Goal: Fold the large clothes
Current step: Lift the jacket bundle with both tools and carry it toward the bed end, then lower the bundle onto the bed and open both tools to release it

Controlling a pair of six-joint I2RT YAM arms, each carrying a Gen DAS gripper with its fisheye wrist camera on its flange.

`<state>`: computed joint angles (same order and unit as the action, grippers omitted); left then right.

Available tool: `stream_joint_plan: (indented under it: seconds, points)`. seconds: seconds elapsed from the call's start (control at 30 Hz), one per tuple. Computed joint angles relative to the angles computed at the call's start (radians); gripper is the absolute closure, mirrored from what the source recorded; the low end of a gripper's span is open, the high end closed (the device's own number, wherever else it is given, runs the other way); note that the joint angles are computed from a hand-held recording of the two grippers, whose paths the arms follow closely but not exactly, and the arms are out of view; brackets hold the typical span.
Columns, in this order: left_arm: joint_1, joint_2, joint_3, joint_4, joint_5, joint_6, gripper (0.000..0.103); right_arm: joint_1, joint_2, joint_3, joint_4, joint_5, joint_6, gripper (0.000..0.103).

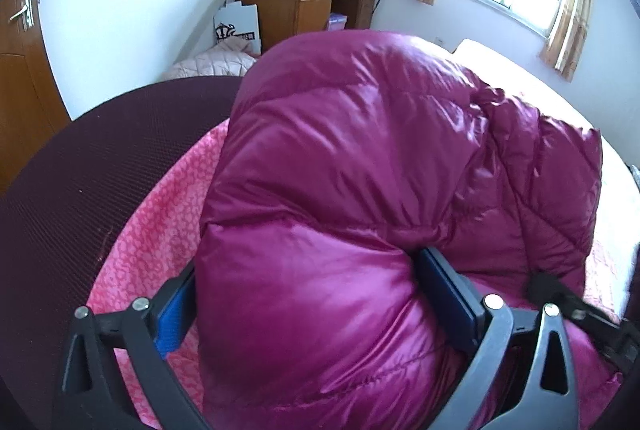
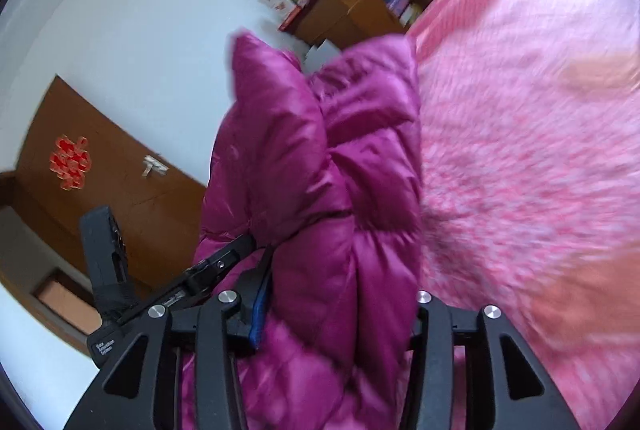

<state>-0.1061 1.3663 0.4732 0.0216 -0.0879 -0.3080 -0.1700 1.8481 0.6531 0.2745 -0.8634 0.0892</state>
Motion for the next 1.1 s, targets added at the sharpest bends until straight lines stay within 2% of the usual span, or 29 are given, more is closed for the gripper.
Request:
stream_joint_plan:
  seconds: [0.1,0.17,0.2,0.23,0.3,0.4,0.5,0.57,0.67,0.73,0.8,0.9,1.0,1.1]
  points:
    - [0.019,0.008,0.003,0.003,0.009,0.008,0.0,0.03,-0.258,-0.162,0.074,0.208,-0.039,0.058]
    - [0.022,0.017,0.008,0.005,0.005,0.011,0.0,0.073,-0.383,-0.192,0.036,0.314,-0.091,0.077]
    - [0.016,0.024,0.014,0.004,-0.005,0.01,0.0,0.099,-0.427,-0.192,0.017,0.356,-0.103,0.083]
    - [0.008,0.035,0.022,0.005,-0.018,0.007,0.0,0.121,-0.476,-0.202,0.019,0.393,-0.098,0.083]
    - [-0.029,0.043,0.026,0.005,-0.059,-0.012,0.0,0.147,-0.505,-0.183,0.018,0.401,-0.088,0.083]
    - [-0.079,0.068,0.049,-0.004,-0.124,-0.029,0.0,0.207,-0.498,-0.108,-0.037,0.448,-0.096,0.083]
    - [-0.101,0.065,0.048,-0.007,-0.161,-0.03,0.0,0.222,-0.491,-0.072,-0.068,0.42,-0.09,0.083]
    - [-0.091,0.07,0.049,-0.003,-0.151,-0.026,0.0,0.249,-0.407,0.002,-0.142,0.443,-0.103,0.083]
    - [-0.103,0.063,0.041,-0.001,-0.169,-0.022,0.0,0.245,-0.258,0.066,-0.162,0.47,-0.078,0.083]
    - [-0.129,0.07,0.042,0.005,-0.206,-0.027,0.0,0.219,-0.186,0.086,-0.171,0.451,-0.067,0.083]
    - [-0.153,0.082,0.047,0.012,-0.243,-0.026,0.0,0.204,-0.128,0.081,-0.13,0.43,-0.051,0.084]
    - [-0.151,0.101,0.062,0.011,-0.233,-0.02,0.0,0.173,-0.055,0.047,0.0,0.387,-0.022,0.085]
    - [-0.136,0.114,0.073,0.008,-0.213,-0.014,0.0,0.185,-0.034,0.009,0.089,0.415,-0.009,0.085]
    - [-0.138,0.111,0.074,0.003,-0.22,-0.01,0.0,0.216,-0.062,-0.008,0.078,0.48,-0.018,0.085]
